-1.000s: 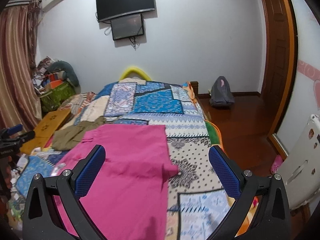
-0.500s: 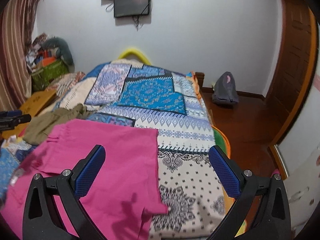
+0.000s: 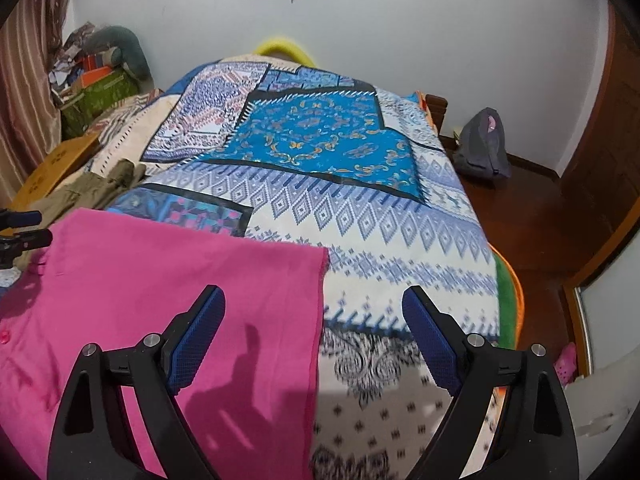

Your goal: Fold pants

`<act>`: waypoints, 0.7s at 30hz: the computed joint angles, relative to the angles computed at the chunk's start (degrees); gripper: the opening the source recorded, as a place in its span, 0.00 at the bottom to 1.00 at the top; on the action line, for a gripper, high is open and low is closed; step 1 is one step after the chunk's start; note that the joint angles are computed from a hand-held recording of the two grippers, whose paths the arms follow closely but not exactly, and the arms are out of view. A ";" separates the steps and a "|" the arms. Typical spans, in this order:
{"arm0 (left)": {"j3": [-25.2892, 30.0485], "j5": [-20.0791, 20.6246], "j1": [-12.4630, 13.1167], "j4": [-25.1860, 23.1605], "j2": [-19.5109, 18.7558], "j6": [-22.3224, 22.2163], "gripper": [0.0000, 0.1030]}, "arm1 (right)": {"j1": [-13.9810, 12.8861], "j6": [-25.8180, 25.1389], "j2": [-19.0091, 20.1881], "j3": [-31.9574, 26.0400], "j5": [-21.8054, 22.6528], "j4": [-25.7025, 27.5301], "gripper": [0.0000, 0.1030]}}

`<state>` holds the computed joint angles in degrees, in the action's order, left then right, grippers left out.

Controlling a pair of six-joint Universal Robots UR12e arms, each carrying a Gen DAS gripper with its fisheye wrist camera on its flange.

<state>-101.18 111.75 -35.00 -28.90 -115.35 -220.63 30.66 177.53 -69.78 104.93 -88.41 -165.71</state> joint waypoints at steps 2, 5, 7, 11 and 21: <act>-0.08 -1.37 0.42 0.73 -0.36 0.73 0.70 | -0.13 -0.77 1.00 -0.95 0.73 0.54 0.85; -0.61 -3.03 0.99 2.58 -0.58 1.06 0.68 | -0.13 -1.45 2.27 -2.71 1.07 3.24 0.68; -1.17 -4.85 1.41 4.11 -0.63 0.88 0.62 | -0.12 -1.63 3.05 -3.64 0.91 4.79 0.64; -1.79 -8.02 2.17 6.24 -1.01 0.99 0.57 | -0.75 -0.82 3.57 -3.87 3.30 4.63 0.64; -1.72 -10.59 2.31 7.40 -1.21 1.22 0.20 | -0.57 -2.22 3.31 -3.40 5.75 3.79 0.10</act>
<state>-102.90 101.17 -32.69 -21.50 -116.56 -219.41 30.09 175.30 -66.48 101.53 -82.66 -161.92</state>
